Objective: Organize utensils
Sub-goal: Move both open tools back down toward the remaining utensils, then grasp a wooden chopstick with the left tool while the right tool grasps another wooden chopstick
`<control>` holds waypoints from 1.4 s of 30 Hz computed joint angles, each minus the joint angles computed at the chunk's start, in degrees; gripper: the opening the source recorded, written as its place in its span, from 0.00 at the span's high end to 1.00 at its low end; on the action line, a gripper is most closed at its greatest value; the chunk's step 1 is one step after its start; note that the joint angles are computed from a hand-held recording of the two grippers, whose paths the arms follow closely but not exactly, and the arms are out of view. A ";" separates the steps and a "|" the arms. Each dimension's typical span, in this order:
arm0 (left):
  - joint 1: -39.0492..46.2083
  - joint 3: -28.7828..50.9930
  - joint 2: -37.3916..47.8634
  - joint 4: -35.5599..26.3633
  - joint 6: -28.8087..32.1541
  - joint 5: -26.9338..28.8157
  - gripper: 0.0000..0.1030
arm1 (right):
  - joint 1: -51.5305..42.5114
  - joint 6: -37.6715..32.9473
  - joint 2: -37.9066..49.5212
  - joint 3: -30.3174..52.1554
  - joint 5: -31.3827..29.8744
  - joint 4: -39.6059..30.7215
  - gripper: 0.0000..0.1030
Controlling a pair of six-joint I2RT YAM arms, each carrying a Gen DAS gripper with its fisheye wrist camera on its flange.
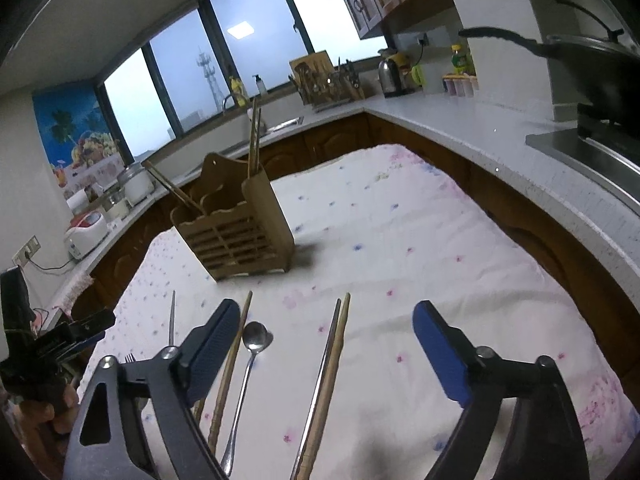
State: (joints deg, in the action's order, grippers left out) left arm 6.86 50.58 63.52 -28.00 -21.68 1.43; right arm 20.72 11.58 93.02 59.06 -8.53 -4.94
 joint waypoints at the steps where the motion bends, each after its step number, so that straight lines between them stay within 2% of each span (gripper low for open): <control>1: -0.05 0.30 0.84 0.22 0.32 0.10 0.14 | 0.01 -0.15 0.38 0.29 0.15 -0.24 0.20; 6: -1.92 2.55 5.12 0.12 1.26 -0.89 0.16 | 0.11 -0.29 3.39 2.42 0.01 -1.94 0.32; 8: -2.66 3.73 7.34 -0.20 1.98 -1.09 0.20 | 0.15 -0.69 5.48 4.05 -0.47 -3.47 0.42; 10: -3.52 5.51 10.44 -0.87 2.57 -1.16 0.32 | 0.43 -1.35 7.44 5.63 -0.47 -5.00 0.52; 11: -3.87 6.39 11.97 -1.24 2.92 -1.04 0.34 | 0.55 -1.61 8.67 6.65 -0.53 -5.84 0.58; 16: -4.28 10.85 19.41 -2.16 3.42 0.04 0.52 | 0.97 -2.53 14.67 12.20 -0.38 -9.70 0.74; 25: -4.81 19.19 31.21 -3.57 4.39 1.86 0.55 | 1.27 -3.60 22.57 19.45 0.43 -14.31 0.84; 34: -4.99 25.99 39.60 -4.90 5.56 1.71 0.61 | 1.02 -5.50 26.19 24.61 1.07 -17.61 0.85; 38: -5.67 28.26 41.53 -6.02 6.68 0.50 0.63 | 1.19 -6.50 27.78 27.48 1.53 -19.85 0.86; 42: -7.69 32.59 44.47 -9.71 8.88 -3.49 0.66 | 2.11 -7.98 29.66 30.52 3.41 -21.95 0.85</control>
